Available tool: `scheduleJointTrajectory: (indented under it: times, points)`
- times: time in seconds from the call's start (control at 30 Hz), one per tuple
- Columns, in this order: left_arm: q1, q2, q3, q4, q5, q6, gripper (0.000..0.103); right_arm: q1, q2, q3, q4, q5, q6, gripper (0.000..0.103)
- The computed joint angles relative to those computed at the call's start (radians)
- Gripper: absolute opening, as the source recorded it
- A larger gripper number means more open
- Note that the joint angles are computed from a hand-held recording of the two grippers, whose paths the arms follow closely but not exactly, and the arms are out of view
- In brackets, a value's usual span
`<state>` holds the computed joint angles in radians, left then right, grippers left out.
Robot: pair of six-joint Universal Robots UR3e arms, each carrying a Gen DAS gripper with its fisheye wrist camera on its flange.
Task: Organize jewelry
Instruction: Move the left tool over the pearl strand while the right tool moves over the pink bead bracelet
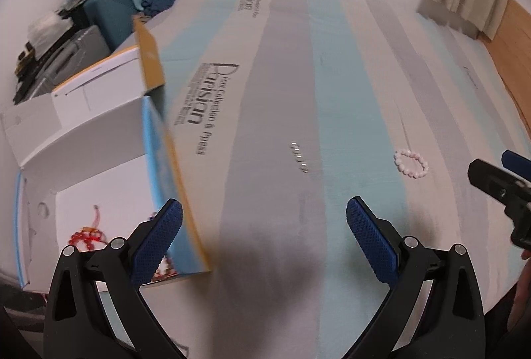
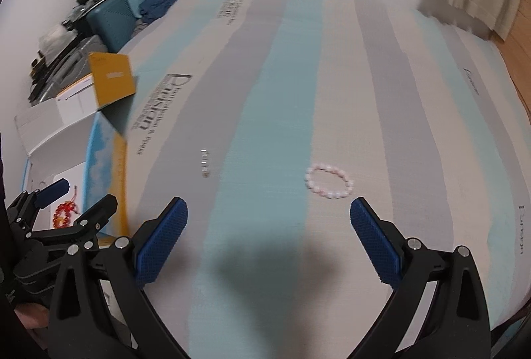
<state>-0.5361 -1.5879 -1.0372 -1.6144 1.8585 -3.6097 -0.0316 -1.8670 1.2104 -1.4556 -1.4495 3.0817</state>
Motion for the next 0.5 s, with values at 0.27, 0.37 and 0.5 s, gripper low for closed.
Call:
scheduleJointTrajectory:
  times: [0.27,0.37,0.5]
  points:
    - [-0.002,-0.167,0.053,0.073,-0.034,0.017,0.097,-0.16,0.0,0.156,-0.079,0.031,-0.129,0.095]
    - [0.016,-0.225,0.06,0.105,-0.058,0.03,0.097,-0.185,0.025,0.215,-0.132,0.033,-0.144,0.095]
    - [0.031,-0.28,0.058,0.145,-0.073,0.047,0.097,-0.202,0.074,0.269,-0.192,0.032,-0.155,0.095]
